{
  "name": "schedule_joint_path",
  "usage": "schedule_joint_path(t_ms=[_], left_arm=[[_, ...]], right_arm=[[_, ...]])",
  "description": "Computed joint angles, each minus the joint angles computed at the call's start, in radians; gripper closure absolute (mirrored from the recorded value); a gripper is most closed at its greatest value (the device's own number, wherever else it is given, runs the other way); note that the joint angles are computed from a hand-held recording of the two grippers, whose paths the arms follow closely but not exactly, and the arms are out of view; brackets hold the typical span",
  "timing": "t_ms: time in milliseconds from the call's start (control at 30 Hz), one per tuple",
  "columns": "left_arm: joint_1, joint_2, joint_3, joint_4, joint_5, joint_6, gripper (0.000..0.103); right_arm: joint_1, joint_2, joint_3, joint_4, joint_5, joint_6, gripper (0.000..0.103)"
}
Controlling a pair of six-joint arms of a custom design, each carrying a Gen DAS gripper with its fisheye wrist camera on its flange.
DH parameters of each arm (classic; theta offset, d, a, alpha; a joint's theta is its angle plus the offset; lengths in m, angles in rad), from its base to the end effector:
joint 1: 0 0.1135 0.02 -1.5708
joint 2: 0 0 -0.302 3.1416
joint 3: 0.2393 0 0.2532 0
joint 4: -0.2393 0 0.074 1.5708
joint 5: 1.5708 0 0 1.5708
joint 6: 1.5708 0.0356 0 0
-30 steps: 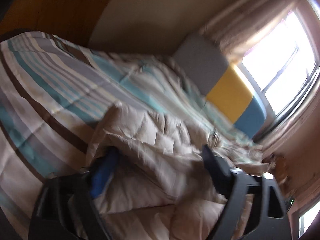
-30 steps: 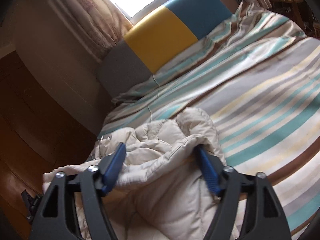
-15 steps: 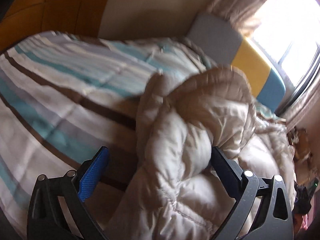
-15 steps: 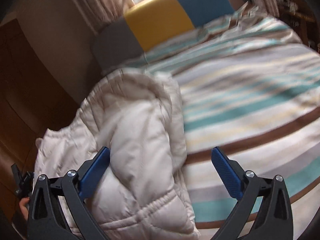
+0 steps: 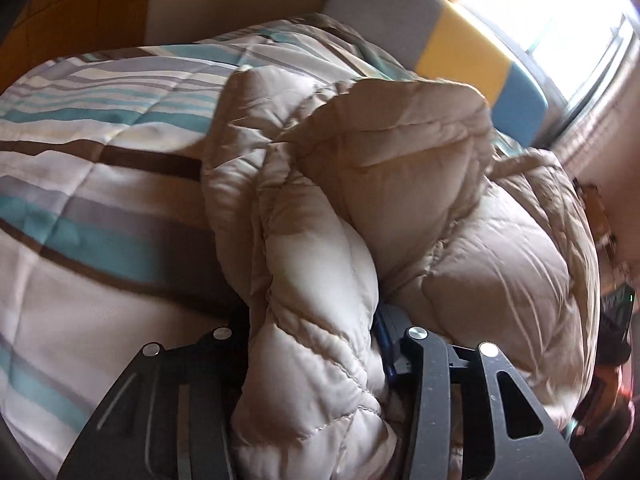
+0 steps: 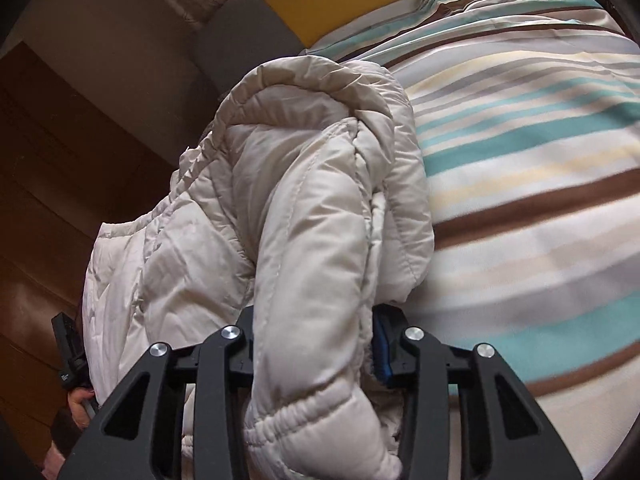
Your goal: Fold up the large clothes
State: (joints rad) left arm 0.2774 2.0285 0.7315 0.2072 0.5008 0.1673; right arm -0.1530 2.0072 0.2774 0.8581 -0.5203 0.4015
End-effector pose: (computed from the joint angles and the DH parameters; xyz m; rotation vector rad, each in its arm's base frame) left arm 0.3186 0.0730 0.0705 0.0192 2.5301 -0.4934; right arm 0.2354 -0.0184 0.0545 0.4351 2.3838 0.7460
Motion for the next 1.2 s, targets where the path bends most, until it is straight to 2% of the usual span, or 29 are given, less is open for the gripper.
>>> schedule_joint_path(t_ms=[200, 467, 567, 633, 667, 733, 767, 800, 867, 900, 1000, 1033, 1067, 1167, 1200], left_arm=[[0.054, -0.070, -0.163, 0.037, 0.089, 0.088, 0.060], [0.120, -0.187, -0.363, 0.016, 0.170, 0.274, 0.060], [0.148, -0.222, -0.422, 0.013, 0.191, 0.334, 0.060], [0.159, -0.234, -0.440, 0.027, 0.195, 0.348, 0.055], [0.144, -0.232, -0.439, 0.057, 0.180, 0.329, 0.048], [0.155, -0.274, -0.457, 0.072, 0.156, 0.346, 0.035], [0.169, -0.307, -0.457, 0.056, 0.147, 0.353, 0.028], [0.193, -0.341, -0.453, 0.034, 0.151, 0.359, 0.026], [0.226, -0.388, -0.430, -0.013, 0.170, 0.343, 0.020], [0.240, -0.411, -0.416, -0.032, 0.184, 0.321, 0.015], [0.212, -0.438, -0.359, -0.051, 0.208, 0.221, 0.013], [0.156, -0.432, -0.339, -0.009, 0.171, 0.141, 0.012], [0.116, -0.417, -0.324, 0.011, 0.145, 0.099, 0.008], [-0.016, -0.328, -0.252, 0.010, 0.037, 0.014, 0.006], [-0.050, -0.294, -0.231, 0.004, 0.014, 0.002, 0.009]], right_arm=[[-0.040, -0.022, -0.083, 0.036, -0.040, -0.038, 0.066], [-0.097, -0.108, -0.188, 0.012, -0.041, -0.138, 0.066], [-0.139, -0.135, -0.260, 0.042, -0.053, -0.177, 0.066], [-0.125, -0.145, -0.276, 0.059, -0.037, -0.168, 0.064], [-0.103, -0.156, -0.275, 0.060, -0.014, -0.154, 0.061], [-0.061, -0.207, -0.244, 0.006, 0.077, -0.117, 0.035], [-0.067, -0.248, -0.238, -0.019, 0.089, -0.113, 0.032], [-0.074, -0.268, -0.237, -0.021, 0.094, -0.110, 0.031], [-0.094, -0.381, -0.229, -0.115, 0.116, -0.117, 0.030], [-0.092, -0.407, -0.200, -0.156, 0.122, -0.114, 0.026], [-0.074, -0.433, -0.129, -0.237, 0.121, -0.106, 0.023], [-0.065, -0.436, -0.109, -0.258, 0.118, -0.103, 0.023], [-0.079, -0.477, -0.117, -0.302, 0.097, -0.135, 0.023], [0.054, -0.418, -0.002, -0.410, 0.252, -0.079, 0.025], [0.087, -0.404, 0.004, -0.411, 0.299, -0.077, 0.036]])
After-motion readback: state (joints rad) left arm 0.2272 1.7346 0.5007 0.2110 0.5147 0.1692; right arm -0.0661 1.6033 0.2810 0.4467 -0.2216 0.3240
